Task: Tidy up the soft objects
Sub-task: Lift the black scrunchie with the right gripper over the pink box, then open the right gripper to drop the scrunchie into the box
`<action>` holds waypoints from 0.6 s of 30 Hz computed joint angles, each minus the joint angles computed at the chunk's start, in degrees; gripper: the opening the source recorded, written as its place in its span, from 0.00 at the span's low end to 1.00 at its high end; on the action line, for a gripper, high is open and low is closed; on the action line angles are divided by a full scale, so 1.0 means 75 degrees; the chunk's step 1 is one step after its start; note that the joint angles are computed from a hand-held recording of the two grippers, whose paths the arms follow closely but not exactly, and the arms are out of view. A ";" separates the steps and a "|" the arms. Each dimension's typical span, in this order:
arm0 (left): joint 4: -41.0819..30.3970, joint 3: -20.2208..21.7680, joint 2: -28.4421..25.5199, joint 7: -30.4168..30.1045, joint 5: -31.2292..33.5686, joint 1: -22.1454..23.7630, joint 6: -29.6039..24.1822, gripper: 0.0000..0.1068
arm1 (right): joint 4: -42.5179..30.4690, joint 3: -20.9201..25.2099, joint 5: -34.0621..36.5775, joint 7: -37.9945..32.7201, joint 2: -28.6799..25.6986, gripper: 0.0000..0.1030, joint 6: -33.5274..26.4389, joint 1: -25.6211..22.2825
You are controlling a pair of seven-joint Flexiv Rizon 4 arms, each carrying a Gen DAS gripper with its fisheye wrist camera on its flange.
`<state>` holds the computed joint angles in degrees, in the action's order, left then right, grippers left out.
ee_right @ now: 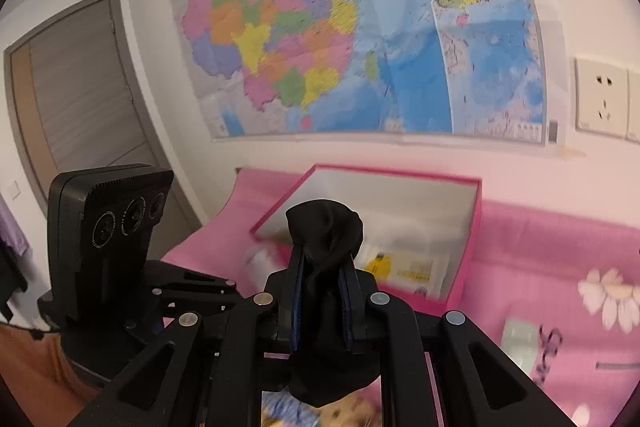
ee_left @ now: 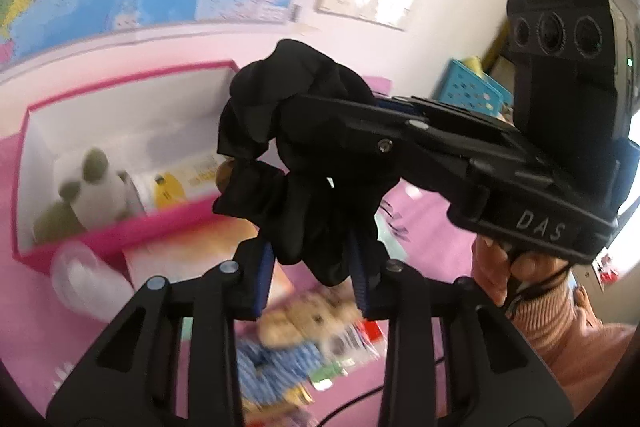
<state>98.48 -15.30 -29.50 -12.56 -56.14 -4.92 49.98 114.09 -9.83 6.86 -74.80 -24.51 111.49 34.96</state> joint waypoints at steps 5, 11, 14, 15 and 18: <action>-0.1297 0.0161 -0.0816 -0.1183 0.1003 -0.0292 0.0349 0.32 | -0.0707 -0.0133 -0.0286 0.0209 -0.0386 0.14 -0.0416 -0.0282; -0.2756 0.0339 -0.1760 -0.2816 0.2425 -0.0514 0.0351 0.32 | -0.1753 -0.0008 -0.1067 0.0773 -0.1058 0.14 -0.1130 -0.0966; -0.3532 0.0445 -0.2235 -0.3601 0.3048 -0.0618 0.0153 0.32 | -0.2151 -0.0050 -0.1457 0.1030 -0.1358 0.14 -0.1419 -0.1157; -0.3716 0.0485 -0.2358 -0.3854 0.3220 -0.0660 0.0139 0.32 | -0.2293 -0.0021 -0.1564 0.1142 -0.1463 0.14 -0.1526 -0.1248; -0.4283 0.0638 -0.2705 -0.4438 0.3760 -0.0779 0.0012 0.32 | -0.2728 0.0130 -0.1879 0.1469 -0.1788 0.14 -0.1883 -0.1566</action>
